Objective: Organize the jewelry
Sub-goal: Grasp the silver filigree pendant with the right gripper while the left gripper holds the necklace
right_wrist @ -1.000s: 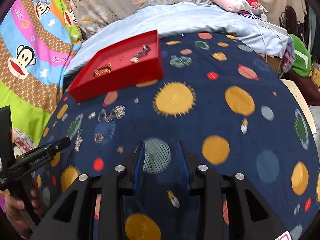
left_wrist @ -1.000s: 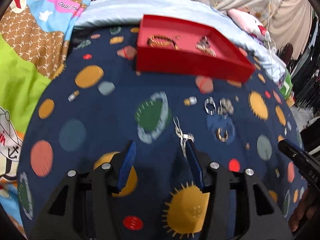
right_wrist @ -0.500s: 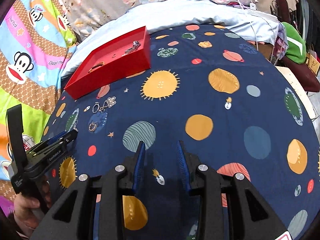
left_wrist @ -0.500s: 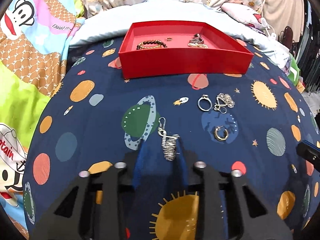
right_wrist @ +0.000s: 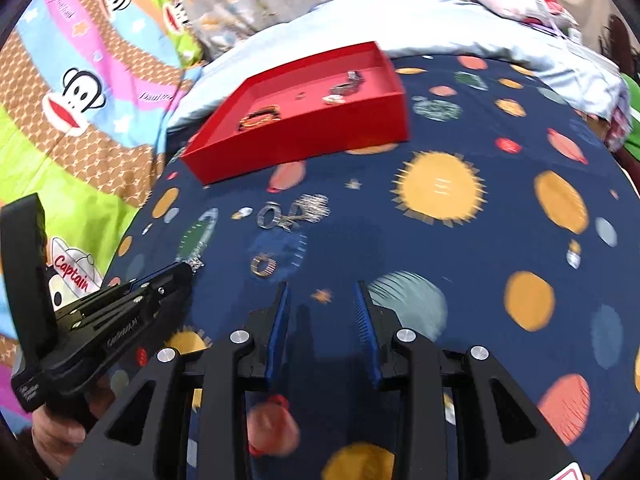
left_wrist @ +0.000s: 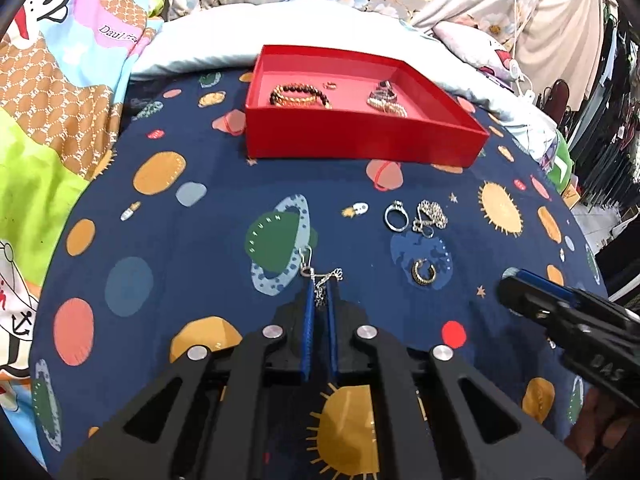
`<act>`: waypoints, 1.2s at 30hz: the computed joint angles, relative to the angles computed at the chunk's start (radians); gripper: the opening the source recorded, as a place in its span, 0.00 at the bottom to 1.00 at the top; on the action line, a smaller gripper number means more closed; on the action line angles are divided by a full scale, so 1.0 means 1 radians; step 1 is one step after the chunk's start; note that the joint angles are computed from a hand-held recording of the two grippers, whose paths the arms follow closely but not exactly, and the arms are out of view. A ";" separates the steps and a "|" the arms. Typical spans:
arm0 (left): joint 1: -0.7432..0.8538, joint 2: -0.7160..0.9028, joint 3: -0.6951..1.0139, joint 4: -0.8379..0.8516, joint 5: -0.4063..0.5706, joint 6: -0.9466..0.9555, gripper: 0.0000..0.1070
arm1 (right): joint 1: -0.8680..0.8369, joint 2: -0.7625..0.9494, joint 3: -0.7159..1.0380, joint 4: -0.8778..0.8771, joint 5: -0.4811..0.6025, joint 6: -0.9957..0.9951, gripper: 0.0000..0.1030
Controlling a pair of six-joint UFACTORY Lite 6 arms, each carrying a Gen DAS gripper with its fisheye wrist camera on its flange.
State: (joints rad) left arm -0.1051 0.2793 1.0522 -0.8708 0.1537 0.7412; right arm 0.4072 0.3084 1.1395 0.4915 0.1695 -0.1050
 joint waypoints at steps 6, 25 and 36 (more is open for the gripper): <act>0.034 -0.018 0.010 -0.050 0.029 0.056 0.05 | 0.013 0.141 0.181 -0.122 0.022 0.111 0.31; 0.081 0.016 0.045 -0.150 0.080 0.150 0.05 | 0.008 0.480 0.624 -0.452 0.156 0.360 0.32; 0.082 0.019 0.047 -0.155 0.088 0.150 0.05 | 0.007 0.457 0.584 -0.569 0.147 0.465 0.11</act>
